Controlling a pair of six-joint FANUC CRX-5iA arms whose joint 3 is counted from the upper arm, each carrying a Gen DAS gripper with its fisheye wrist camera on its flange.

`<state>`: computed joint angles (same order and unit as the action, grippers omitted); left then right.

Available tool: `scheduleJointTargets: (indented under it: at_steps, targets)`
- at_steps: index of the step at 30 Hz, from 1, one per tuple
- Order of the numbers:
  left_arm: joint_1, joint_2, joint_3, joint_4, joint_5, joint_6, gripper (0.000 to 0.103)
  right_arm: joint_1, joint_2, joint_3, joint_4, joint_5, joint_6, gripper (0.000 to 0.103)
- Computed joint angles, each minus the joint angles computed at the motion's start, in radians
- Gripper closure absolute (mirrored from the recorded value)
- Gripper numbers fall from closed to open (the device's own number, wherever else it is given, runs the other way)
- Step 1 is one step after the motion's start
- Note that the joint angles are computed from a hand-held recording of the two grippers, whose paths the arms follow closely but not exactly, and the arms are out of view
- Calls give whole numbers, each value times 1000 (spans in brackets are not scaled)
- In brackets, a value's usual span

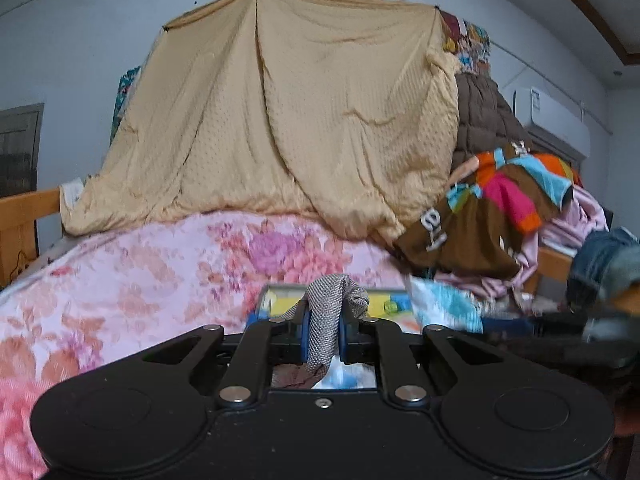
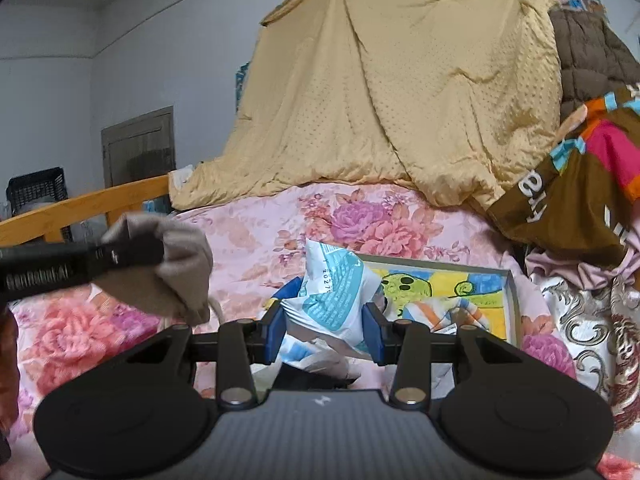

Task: Organize soft objects
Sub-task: 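Carry the grey fabric with the left tool over the frog tray while the right tool carries the packet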

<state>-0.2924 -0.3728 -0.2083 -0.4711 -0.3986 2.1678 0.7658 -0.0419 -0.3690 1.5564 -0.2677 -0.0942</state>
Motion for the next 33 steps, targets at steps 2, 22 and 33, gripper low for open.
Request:
scheduleJointTargets:
  at_steps: [2, 22, 33]
  targets:
    - [31, 31, 17, 62, 32, -66, 89, -20, 28, 25, 11, 16, -14, 58]
    - [166, 482, 194, 825, 246, -693, 89, -18, 339, 416, -685, -42, 522, 57]
    - [191, 563, 241, 862, 126, -588, 89, 6, 416, 576, -958, -183, 756, 57]
